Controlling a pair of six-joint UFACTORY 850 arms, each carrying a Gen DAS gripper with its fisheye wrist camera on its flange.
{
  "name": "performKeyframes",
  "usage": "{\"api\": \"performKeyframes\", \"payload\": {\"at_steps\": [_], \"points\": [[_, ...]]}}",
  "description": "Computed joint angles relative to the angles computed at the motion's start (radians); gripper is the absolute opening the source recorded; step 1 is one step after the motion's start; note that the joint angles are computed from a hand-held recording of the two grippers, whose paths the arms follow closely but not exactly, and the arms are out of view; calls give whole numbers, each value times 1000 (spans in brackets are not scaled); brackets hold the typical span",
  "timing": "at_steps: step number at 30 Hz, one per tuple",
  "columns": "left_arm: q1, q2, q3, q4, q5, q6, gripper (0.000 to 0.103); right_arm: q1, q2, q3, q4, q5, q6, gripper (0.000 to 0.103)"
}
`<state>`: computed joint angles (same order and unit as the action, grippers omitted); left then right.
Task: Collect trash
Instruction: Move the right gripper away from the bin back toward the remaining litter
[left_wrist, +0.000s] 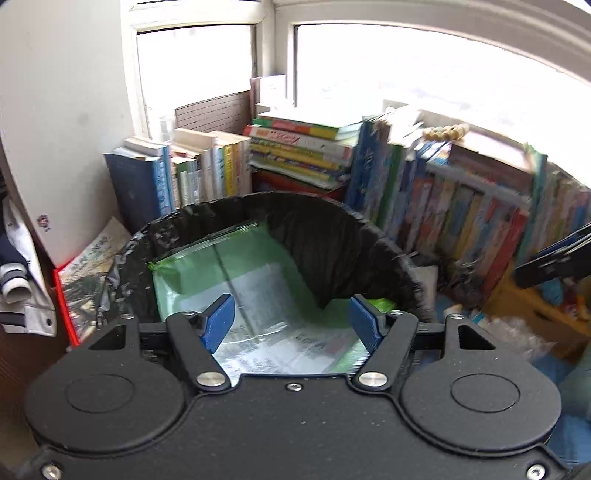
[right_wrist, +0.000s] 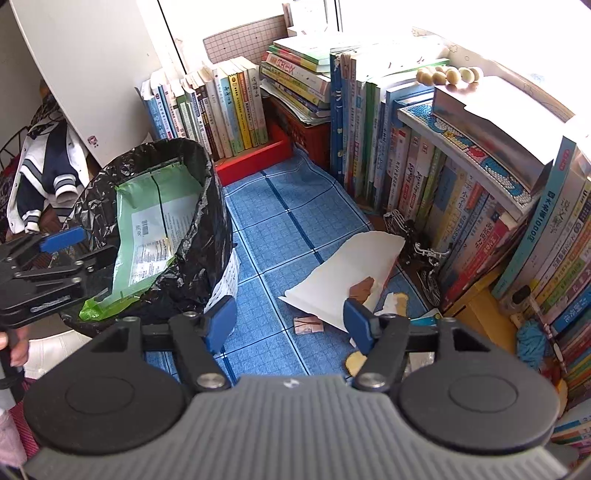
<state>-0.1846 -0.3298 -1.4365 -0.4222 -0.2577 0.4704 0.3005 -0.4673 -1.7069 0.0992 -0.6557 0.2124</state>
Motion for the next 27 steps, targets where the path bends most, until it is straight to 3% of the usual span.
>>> {"api": "performKeyframes", "payload": {"at_steps": [4, 7, 11, 18, 22, 27], "points": [[-3, 23, 5, -253, -56, 224, 68, 10, 1, 2, -87, -24, 60, 80], [-17, 40, 17, -346, -64, 320, 69, 17, 23, 33, -163, -26, 91, 82], [-60, 67, 47, -288, -29, 262, 70, 10, 63, 100, -204, 8, 118, 86], [-102, 93, 97, -497, -41, 468, 70, -10, 88, 189, -205, 83, 141, 86], [-135, 86, 115, -426, -13, 417, 70, -16, 100, 237, -236, 126, 187, 86], [-161, 66, 130, -428, -50, 422, 70, -23, 110, 297, -302, 168, 262, 86]]}}
